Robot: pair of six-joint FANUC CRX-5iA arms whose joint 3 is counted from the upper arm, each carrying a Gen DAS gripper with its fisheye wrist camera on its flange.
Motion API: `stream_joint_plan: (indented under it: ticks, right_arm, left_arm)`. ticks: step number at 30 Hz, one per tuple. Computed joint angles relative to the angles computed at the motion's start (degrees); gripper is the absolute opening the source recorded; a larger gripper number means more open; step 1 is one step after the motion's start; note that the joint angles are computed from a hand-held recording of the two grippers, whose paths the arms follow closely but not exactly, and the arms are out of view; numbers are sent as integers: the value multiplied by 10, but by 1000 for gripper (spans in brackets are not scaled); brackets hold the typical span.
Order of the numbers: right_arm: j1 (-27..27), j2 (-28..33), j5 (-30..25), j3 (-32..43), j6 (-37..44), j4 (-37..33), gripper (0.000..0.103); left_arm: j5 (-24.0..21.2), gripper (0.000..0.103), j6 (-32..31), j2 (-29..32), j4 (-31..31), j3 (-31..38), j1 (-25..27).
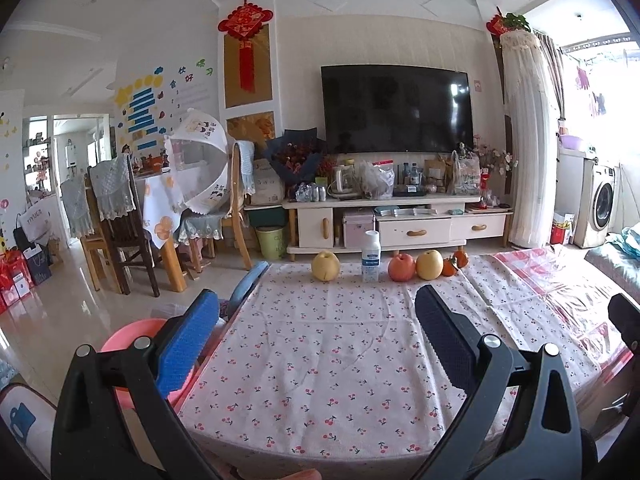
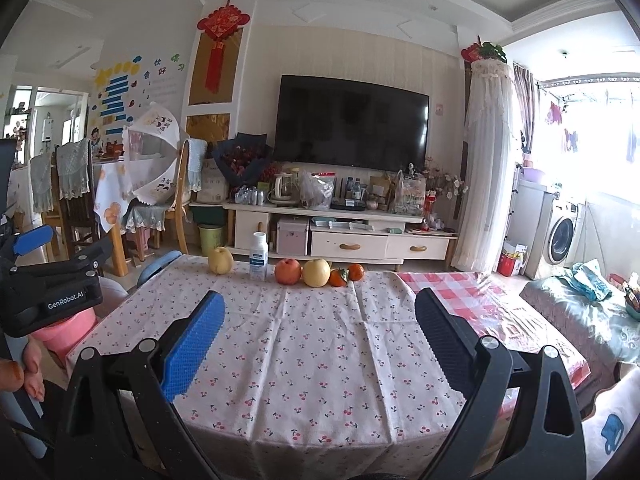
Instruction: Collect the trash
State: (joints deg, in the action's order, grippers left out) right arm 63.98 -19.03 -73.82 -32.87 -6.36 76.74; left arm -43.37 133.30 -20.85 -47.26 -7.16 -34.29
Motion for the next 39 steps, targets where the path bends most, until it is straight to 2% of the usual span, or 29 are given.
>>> stream_joint_plan:
  ticks: [14, 25, 36, 39]
  right_arm:
    - [-1, 5, 6, -4, -17, 2, 95]
    - [-8, 11, 14, -7, -18, -1, 95]
    - [-58, 33, 80, -7, -22, -21, 95]
    - [-82, 45, 111, -5, -20, -30, 95]
  left_arm:
    - [-1, 99, 4, 1, -4, 0, -3]
    - [7, 99, -15, 6, 17, 2, 8]
    - [17, 99, -22, 56, 11, 17, 13]
    - [36, 99, -48, 76, 44, 17, 34]
